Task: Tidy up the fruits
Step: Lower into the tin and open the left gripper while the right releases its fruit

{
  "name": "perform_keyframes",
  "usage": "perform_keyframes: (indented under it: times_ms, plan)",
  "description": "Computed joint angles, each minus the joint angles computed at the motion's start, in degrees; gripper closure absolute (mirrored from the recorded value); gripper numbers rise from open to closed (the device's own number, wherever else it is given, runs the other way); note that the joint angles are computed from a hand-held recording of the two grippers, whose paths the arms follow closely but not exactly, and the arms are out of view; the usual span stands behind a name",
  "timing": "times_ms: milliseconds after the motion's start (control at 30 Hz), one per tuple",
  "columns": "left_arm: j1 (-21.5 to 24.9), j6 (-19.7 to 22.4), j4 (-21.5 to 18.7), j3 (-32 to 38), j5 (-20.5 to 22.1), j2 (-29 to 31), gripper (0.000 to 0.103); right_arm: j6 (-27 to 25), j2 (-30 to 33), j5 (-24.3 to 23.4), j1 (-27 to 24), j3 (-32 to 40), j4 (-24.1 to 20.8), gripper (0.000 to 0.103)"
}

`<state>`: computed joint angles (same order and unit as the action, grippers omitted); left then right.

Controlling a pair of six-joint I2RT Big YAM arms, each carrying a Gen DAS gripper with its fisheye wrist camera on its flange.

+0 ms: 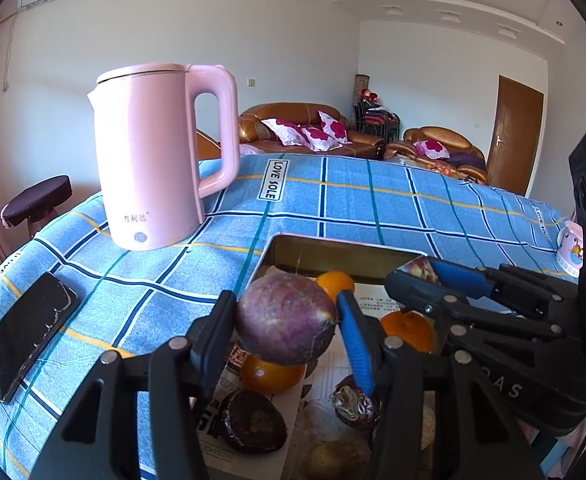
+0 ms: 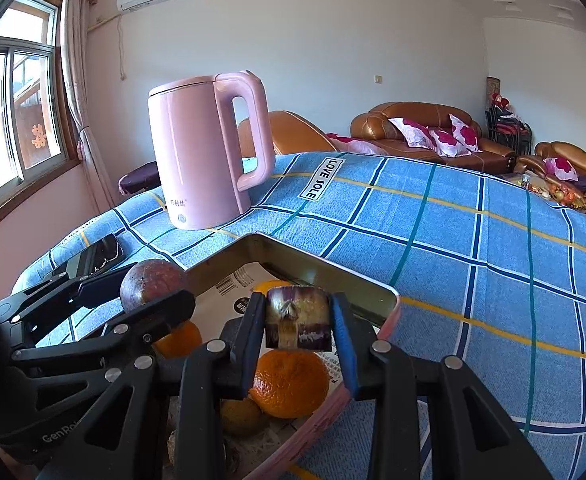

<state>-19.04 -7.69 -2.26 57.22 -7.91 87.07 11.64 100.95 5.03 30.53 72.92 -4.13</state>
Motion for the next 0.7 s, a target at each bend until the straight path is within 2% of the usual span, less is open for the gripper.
perform_keyframes:
  times_ms: [100,167,233,433,700]
  plan:
    - [-0.01,-0.23,0.62,-0.4,-0.53,-0.3,0.047,0.3,0.2,-0.07,-0.06,0.26,-0.43,0.066]
    - [-0.11,-0.28,1.29,-0.84,-0.96,-0.62,0.041,0.77,0.22,0.1,-0.17,0.26,-0.54,0.061]
    - [-0.24,-0.42,2.12,-1.39,-1.82,-1.02,0.029,1.44,-0.01,0.46,-0.32,-0.14,-0.23,0.06]
    - [-0.87,0.27,5.81,-3.53,-3.31,-2.41,0.011,4.07,-1.71,1.53,-0.89,-2.9,2.41,0.049]
    - [-1.06,0.57,9.38,-5.31,-4.66,-3.41,0.01,3.03,-4.36,6.96,0.57,-6.7,6.42,0.045]
